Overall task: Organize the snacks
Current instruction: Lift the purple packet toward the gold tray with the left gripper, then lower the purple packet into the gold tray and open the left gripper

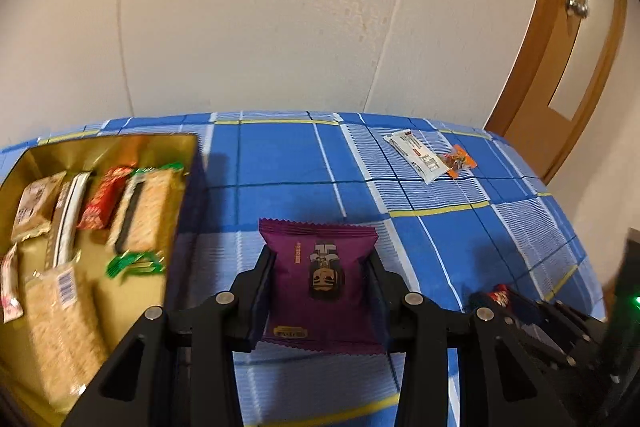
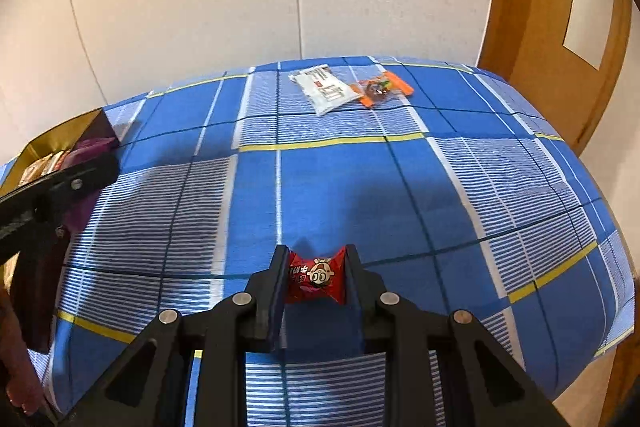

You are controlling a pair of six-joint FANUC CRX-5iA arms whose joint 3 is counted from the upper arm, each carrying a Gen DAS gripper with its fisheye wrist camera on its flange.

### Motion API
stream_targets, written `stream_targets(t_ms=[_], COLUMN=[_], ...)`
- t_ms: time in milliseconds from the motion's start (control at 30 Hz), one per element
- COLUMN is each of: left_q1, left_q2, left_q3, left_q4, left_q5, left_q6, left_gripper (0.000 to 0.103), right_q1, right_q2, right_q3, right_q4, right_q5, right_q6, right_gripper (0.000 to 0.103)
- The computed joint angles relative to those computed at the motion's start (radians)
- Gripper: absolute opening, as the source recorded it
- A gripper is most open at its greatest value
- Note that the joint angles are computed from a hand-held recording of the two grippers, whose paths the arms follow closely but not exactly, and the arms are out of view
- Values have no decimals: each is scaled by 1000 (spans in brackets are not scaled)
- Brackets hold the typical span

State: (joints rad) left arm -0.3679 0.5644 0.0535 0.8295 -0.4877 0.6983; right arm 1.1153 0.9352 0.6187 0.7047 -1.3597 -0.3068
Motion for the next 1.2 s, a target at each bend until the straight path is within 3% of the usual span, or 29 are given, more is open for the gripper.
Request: stream_targets(t_ms=[100,300,433,567,667,900,1033,1200], left_q1=[20,47,81,133,180,255,278,288], left_q2=[-35,-124,-164,-174,-164,-132,-110,-82], left_q3=[-64,-196,-238,-237,-198,-102,-76,-58], left_q4=[88,269,323,242,75,-233,-280,-250], left_q5=[-13,38,69,90,107,113,114,98], left_q6=[-66,-244,-297,-224,-70,241,286,243], left_gripper=[42,42,42,43,43,43,43,43], right_q1=[1,-1,1,-1,-5,-3,-3,-4], right_q2=[0,-24,-25,-50,-67,-33,-13,3], right_q3=[-2,-47,-53,-103,-132,-68,-32,-4], right_q4=[13,33,58,86,92,73,58,53], right_q5=[11,69,83,148,192,162,151,139], right_q6=[-2,-54,-69,-115,-154,-106,-75,-49], right_gripper=[26,26,26,26,26,26,26,26])
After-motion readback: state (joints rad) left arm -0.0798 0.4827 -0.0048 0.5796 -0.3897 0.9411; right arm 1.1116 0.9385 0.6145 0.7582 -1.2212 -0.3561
